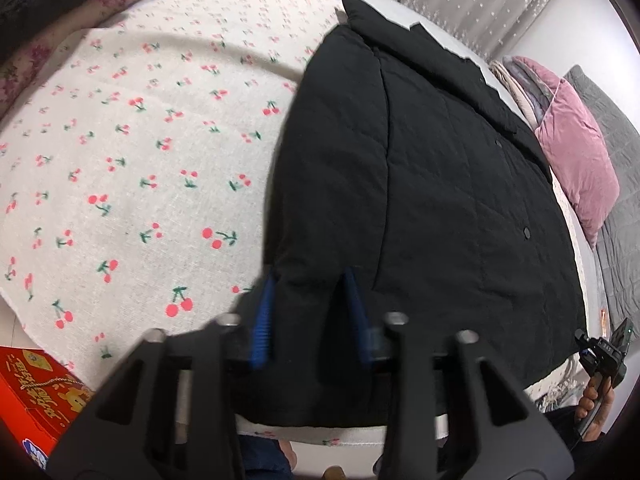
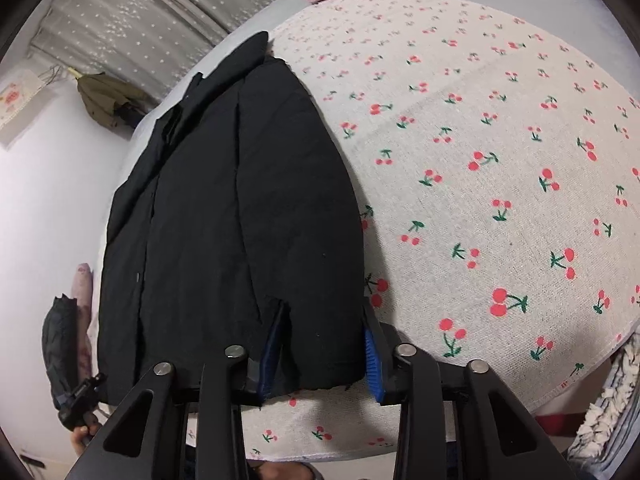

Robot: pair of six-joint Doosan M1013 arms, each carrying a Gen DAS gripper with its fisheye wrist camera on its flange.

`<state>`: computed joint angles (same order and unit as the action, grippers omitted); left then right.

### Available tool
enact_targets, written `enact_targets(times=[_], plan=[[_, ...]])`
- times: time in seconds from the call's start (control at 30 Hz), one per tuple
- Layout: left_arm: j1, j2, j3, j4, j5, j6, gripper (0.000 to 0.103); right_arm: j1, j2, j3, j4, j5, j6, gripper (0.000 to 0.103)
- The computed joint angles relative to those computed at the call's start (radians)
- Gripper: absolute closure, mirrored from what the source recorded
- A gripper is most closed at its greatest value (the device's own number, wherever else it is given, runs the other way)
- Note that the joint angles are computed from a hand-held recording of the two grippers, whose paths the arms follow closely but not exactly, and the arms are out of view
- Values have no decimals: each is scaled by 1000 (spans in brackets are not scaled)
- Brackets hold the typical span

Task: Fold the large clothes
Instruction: 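Lift the hem with both grippers and fold it toward the collar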

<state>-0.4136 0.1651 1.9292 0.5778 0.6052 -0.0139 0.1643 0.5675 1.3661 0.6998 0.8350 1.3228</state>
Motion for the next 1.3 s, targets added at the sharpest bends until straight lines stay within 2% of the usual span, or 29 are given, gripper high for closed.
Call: enact_targets(times=[0.13, 0.2, 0.33, 0.4, 0.53, 0.7, 0.87, 0.93, 1.0, 1.17, 1.3], plan=[[-13, -20, 16, 96, -22, -98, 96, -4, -12, 18, 65, -29, -52, 90], [-19, -30, 27, 139, -32, -149, 97, -13, -29, 43, 154, -56, -126, 92], [-50, -49, 33, 237, 8, -242, 98, -37, -60, 96, 358, -83, -267, 93], [-70, -75, 44, 294, 18, -309, 98, -39, -76, 115, 395, -98, -303, 93], [-105, -130, 61, 324, 33, -347, 98, -56, -128, 163, 521, -100, -421, 94], [-181, -236, 94, 411, 67, -420, 98, -84, -223, 219, 621, -91, -579, 94], [-259, -296, 99, 569, 158, -539, 98, -103, -297, 257, 746, -60, -725, 94], [-260, -290, 90, 580, 169, -531, 98, -100, -302, 255, 770, -49, -755, 93], [-230, -275, 91, 560, 113, -537, 98, -84, -285, 234, 750, -60, -738, 93], [-172, -253, 103, 516, 24, -583, 98, -77, -212, 174, 691, -34, -588, 93], [-125, -243, 78, 529, -2, -602, 98, -81, -171, 139, 767, -32, -579, 93]])
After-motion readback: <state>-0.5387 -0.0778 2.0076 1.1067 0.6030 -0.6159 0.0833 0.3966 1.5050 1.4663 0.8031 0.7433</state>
